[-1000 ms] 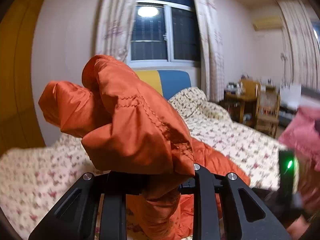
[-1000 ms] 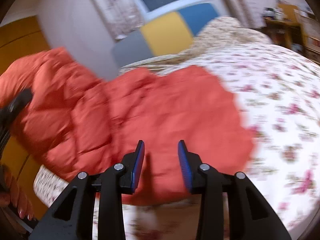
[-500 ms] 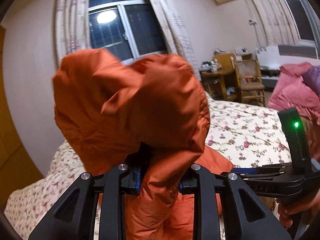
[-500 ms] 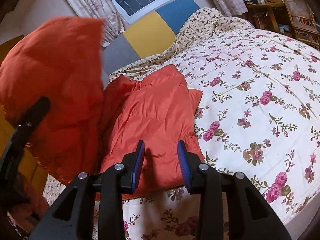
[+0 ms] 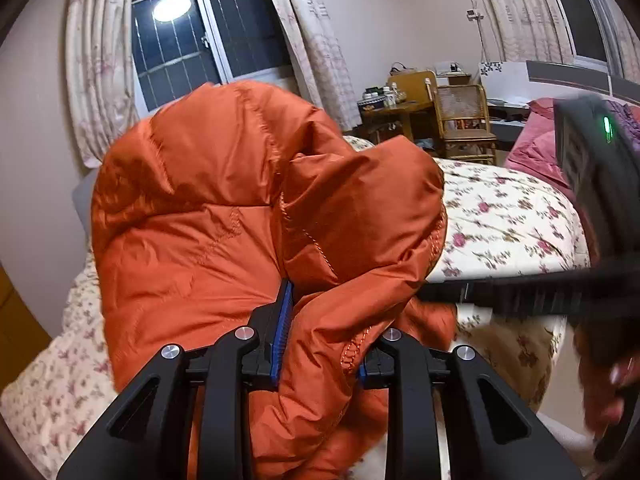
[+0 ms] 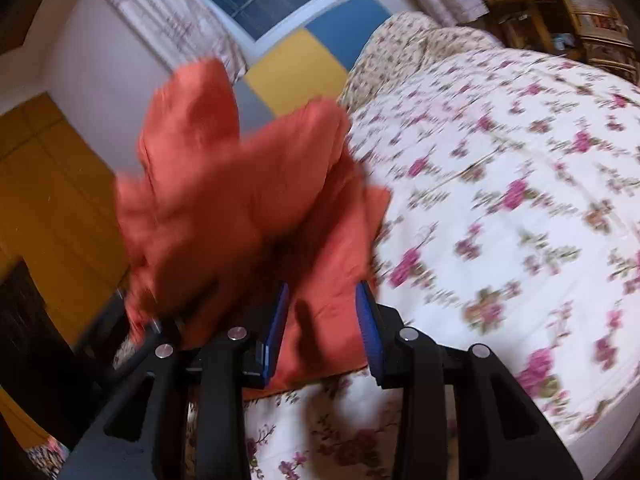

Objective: Fold large clothes

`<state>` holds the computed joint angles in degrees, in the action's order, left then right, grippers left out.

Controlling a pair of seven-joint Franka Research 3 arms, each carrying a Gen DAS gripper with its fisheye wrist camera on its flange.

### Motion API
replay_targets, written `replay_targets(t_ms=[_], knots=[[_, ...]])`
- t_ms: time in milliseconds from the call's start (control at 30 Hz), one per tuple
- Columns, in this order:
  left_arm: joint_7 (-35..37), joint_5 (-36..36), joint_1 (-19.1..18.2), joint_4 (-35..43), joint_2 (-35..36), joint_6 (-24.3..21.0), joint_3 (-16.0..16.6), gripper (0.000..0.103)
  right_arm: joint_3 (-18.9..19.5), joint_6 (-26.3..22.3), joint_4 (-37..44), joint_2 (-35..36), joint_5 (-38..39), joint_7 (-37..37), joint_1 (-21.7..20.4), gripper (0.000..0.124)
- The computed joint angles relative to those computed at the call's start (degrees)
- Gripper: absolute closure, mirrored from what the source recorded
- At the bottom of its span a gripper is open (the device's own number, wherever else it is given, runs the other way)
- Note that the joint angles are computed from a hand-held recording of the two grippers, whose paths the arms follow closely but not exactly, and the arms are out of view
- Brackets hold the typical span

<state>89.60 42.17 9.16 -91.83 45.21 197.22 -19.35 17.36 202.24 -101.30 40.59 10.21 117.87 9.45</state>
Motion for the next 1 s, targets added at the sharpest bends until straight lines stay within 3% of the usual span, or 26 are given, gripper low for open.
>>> replay_targets(t_ms=[100, 167, 267, 300, 367, 467, 500, 567, 600, 700, 800, 900, 1000], knots=[[0.4, 1.3, 0.7, -1.0, 0.3, 0.3, -0.5, 0.075, -0.1, 3.6, -3.1, -2.0, 1.3, 1.8, -0.7, 0.087], [1.0, -0.1, -2.2, -1.7, -0.2, 1.5, 2.9, 0.075, -0.4, 5.5, -4.9, -3.3, 0.9, 3.0, -0.9, 0.085], [0.7, -0.4, -2.8, -1.6, -0.1, 1.9, 3.6, 0.075, 2.2, 8.8, -6.3, -4.2, -5.1, 6.8, -4.0, 0.064], [0.5, -0.2, -2.4, -1.5, 0.0, 1.7, 3.1, 0.075, 3.3, 9.6, -6.2, -4.0, -8.6, 8.5, -5.3, 0.063], [0.2, -0.1, -2.4, -1.6, -0.1, 2.1, 3.3, 0.075, 3.6, 8.0, -5.5, -4.2, -12.7, 10.0, -5.7, 0.061], [0.0, 2.0, -1.0, -2.1, -0.2, 2.5, 2.0, 0.066, 5.2, -1.2, -0.7, -2.9, -15.9, 10.0, -6.2, 0.061], [-0.2, 2.5, -0.8, -2.6, -0.5, 2.7, 2.0, 0.063, 4.6, -2.4, 0.3, -2.5, -15.7, 9.7, -5.4, 0.062], [-0.6, 3.5, -0.2, -4.3, -1.5, 3.6, 2.1, 0.062, 0.5, -5.6, 1.6, -3.1, -9.0, 5.3, -0.6, 0.077], [-1.4, 5.2, 1.3, -5.1, -1.9, 4.0, 1.0, 0.062, 0.5, -5.6, 1.9, -2.7, -9.4, 6.2, -0.7, 0.085], [-5.1, 10.0, 5.3, -6.6, -2.4, 4.9, -1.9, 0.062, 4.0, -4.9, 1.6, -1.3, -7.9, 5.6, -3.8, 0.094], [-12.1, 18.7, 12.6, -7.2, -1.8, 5.1, -8.0, 0.062, 7.2, -4.6, 1.6, 0.5, -7.3, 4.9, -6.6, 0.095], [-15.3, 16.0, 12.0, -8.0, -3.0, 8.4, -5.6, 0.051, 12.3, -5.4, 3.0, 4.7, -8.3, 4.9, -10.8, 0.096], [-20.0, 13.0, 11.7, -6.9, -3.2, 9.7, -4.0, 0.05, 16.2, -5.7, 3.9, 7.1, -8.0, 5.5, -13.5, 0.096]])
